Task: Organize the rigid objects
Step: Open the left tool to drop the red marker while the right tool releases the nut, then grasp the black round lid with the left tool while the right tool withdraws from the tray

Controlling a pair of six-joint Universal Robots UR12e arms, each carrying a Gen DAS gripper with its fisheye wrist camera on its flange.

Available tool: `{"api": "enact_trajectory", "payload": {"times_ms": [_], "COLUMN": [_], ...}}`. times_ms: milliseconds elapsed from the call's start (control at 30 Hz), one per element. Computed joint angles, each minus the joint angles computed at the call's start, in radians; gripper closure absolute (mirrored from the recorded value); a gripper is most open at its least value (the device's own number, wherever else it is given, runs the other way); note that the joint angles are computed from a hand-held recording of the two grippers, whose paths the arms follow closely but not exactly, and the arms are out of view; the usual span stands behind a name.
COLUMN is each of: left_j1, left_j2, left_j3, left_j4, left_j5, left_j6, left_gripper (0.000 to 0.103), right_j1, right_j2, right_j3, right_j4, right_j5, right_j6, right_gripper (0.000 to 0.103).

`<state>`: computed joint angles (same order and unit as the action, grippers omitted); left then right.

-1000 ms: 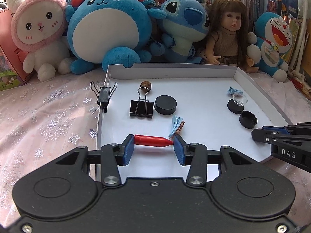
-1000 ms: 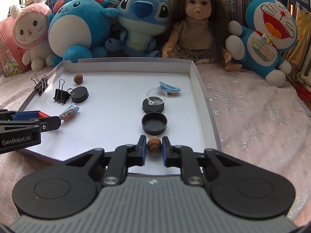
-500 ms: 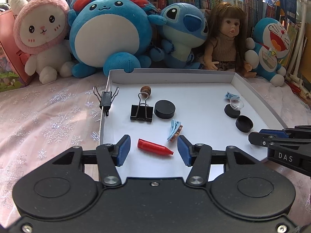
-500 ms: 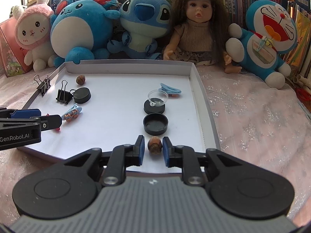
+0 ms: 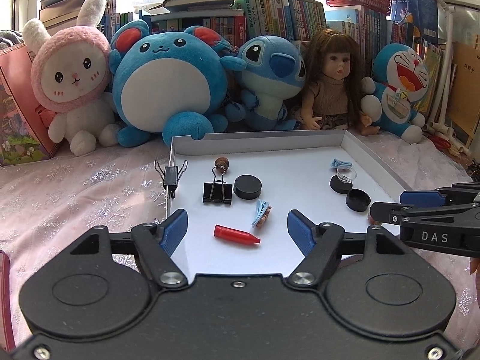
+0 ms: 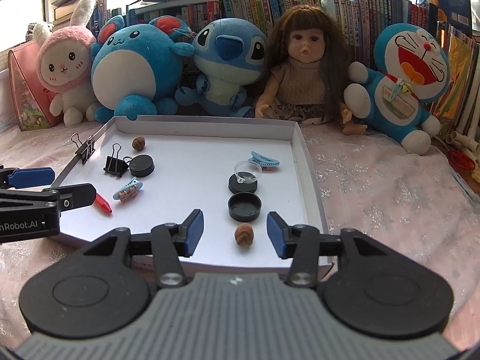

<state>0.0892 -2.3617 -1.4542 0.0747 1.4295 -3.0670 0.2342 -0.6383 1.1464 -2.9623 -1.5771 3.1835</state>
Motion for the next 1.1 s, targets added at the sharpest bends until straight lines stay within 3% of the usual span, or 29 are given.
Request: {"api": "enact_trajectory", "payload": {"times_ms": [233, 1100], "left_j1": [0.008, 0.041], "left_j2": [0.028, 0.087], "left_j3": [-0.056, -0.217], "left_j4": [0.072, 0.167], "left_j5": [-0.021, -0.056], "left_j6": [0.006, 0.008], "left_gripper": [0.022, 0.022], "right_j1": [0.003, 0.011], "right_j2": [-0.025, -0.088], "right_j3": [0.046, 0.183], "right_j4": [-0.059, -0.117], "right_j5": [0.018, 0.053], "right_j6": [-0.016, -0.083], "right_gripper": [0.029, 0.029]}}
